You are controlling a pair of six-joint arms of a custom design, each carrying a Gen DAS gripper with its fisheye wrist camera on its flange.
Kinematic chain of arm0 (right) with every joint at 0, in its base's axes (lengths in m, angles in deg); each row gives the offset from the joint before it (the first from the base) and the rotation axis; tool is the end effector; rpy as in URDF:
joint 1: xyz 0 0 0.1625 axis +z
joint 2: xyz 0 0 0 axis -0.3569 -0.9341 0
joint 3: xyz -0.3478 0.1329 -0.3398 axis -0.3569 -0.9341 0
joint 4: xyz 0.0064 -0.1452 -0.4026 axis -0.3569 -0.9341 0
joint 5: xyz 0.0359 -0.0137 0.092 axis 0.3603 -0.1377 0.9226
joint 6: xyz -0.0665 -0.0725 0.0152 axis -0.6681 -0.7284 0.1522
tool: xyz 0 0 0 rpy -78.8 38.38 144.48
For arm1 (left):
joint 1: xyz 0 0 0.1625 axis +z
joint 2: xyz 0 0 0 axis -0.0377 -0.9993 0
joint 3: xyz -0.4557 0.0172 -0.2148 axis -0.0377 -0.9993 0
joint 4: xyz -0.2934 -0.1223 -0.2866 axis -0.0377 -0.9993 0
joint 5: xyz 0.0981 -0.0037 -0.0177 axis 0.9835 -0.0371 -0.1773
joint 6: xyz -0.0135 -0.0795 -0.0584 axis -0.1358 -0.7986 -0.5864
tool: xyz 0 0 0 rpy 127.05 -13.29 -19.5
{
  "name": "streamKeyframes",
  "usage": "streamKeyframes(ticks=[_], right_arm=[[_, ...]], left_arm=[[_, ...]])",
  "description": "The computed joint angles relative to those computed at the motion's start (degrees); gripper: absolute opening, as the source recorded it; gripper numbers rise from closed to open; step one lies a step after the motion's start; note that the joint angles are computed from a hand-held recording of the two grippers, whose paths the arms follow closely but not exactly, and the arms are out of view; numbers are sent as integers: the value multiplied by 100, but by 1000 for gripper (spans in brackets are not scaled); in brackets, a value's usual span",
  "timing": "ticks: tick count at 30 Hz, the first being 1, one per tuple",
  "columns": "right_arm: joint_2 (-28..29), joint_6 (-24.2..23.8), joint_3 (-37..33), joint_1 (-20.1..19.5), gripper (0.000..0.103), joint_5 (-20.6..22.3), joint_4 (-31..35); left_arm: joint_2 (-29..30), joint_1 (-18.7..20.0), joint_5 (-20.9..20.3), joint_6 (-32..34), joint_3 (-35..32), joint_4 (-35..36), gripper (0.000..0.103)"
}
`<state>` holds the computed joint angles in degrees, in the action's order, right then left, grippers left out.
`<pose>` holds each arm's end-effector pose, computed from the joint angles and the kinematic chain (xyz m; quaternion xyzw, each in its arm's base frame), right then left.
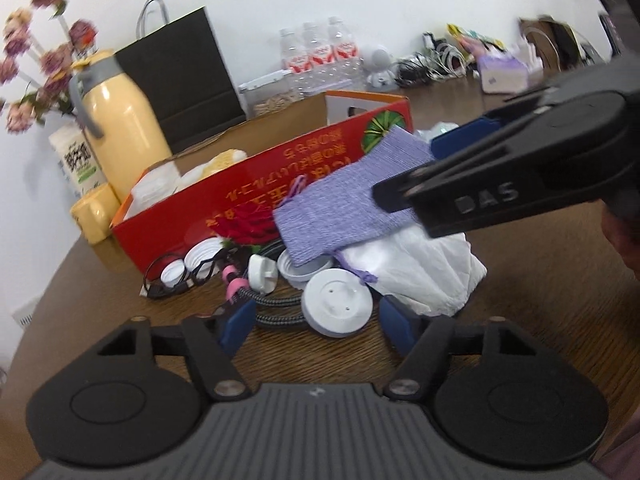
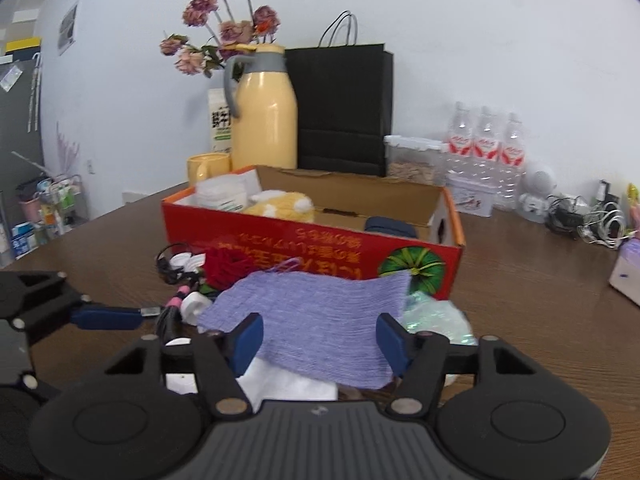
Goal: Organize objects
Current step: 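Move both tools back to the pile and grasp a white lid with the left gripper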
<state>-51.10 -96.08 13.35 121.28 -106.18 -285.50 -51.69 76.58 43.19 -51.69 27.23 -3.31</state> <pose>0.2126 -0.7722 -0.0368 0.1024 -0.7638 0.5053 0.3884 -0.0733 -0.8249 0.1071 0.6024 0.7245 -0.2546 0.2176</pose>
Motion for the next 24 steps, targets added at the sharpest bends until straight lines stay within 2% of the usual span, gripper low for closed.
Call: streamKeyframes(ticks=[4,6,7,8,9,10,16,24], right_arm=[[6,105,10,-37,61,72,118],[-14,188,37,-52,60,69,176],[-30,238,63,-63,58,78,210],[-32,287,68,-72,51,78,243],[-37,343,69,-83,45,76,301],[-37,410,56,-93,44,70,398],[25,497,-64,-115,44,4,672],[40,584,-154,-116,44,-157,866]], left_arm=[[-9,-8,40,260,109,-189,65],[8,-13,37,291,105,-220,59],[35,-8,56,282,49,-153,49],[70,0,91,254,-34,-23,41],[56,6,119,276,-4,-40,41],[37,7,135,330,51,-104,40],[45,58,269,89,-47,79,40],[119,147,524,-729,-495,608,40]])
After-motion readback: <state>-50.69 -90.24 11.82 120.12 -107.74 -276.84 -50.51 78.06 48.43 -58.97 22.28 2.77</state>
